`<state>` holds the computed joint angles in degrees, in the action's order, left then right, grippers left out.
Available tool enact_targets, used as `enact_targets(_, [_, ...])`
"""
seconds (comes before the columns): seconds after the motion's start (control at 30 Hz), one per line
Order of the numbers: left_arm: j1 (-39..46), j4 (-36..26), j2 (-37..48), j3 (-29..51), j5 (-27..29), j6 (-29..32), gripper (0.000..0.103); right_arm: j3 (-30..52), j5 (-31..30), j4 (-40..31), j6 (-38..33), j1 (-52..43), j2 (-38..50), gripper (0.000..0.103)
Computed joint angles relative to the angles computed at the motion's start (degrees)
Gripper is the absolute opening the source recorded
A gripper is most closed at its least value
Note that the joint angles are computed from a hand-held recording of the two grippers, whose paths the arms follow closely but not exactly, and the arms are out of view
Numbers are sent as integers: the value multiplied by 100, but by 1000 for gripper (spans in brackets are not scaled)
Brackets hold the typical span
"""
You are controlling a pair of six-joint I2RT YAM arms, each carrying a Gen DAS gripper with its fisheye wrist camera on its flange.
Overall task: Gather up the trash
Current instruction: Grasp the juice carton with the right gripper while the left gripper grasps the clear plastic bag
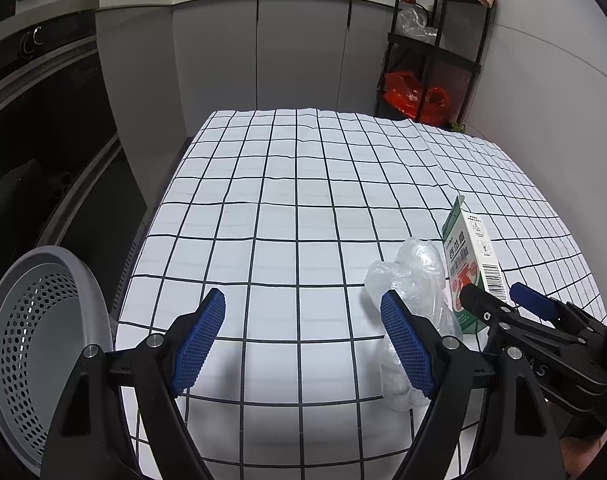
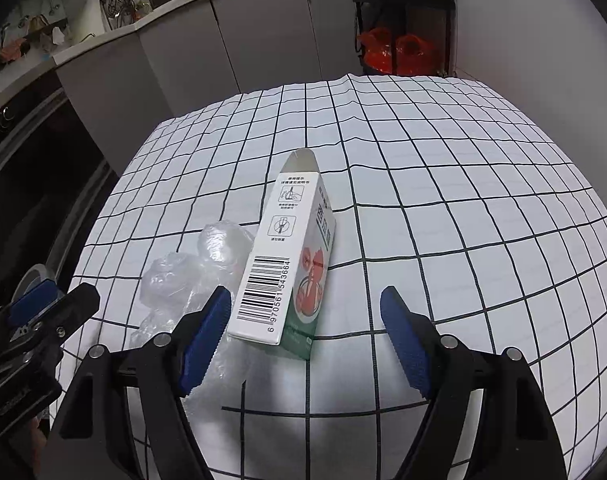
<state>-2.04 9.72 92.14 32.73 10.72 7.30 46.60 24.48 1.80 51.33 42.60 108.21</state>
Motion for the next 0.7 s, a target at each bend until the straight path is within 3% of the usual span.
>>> enact_targets(0.03, [-4, -7, 3, 1, 13, -5, 78, 56, 8, -26, -22, -22, 50, 74])
enact_targets(0.13, [-34, -9, 17, -16, 28, -10, 78, 111, -24, -112, -56, -43, 95, 52])
enact_targets(0.2, [-76, 5, 19, -41, 28, -15, 78, 114, -121, -117, -115, -77, 108, 26])
enact_targets(0.7, [-683, 270, 157, -201, 156, -221, 86, -927, 18, 396, 56, -82, -1202, 25])
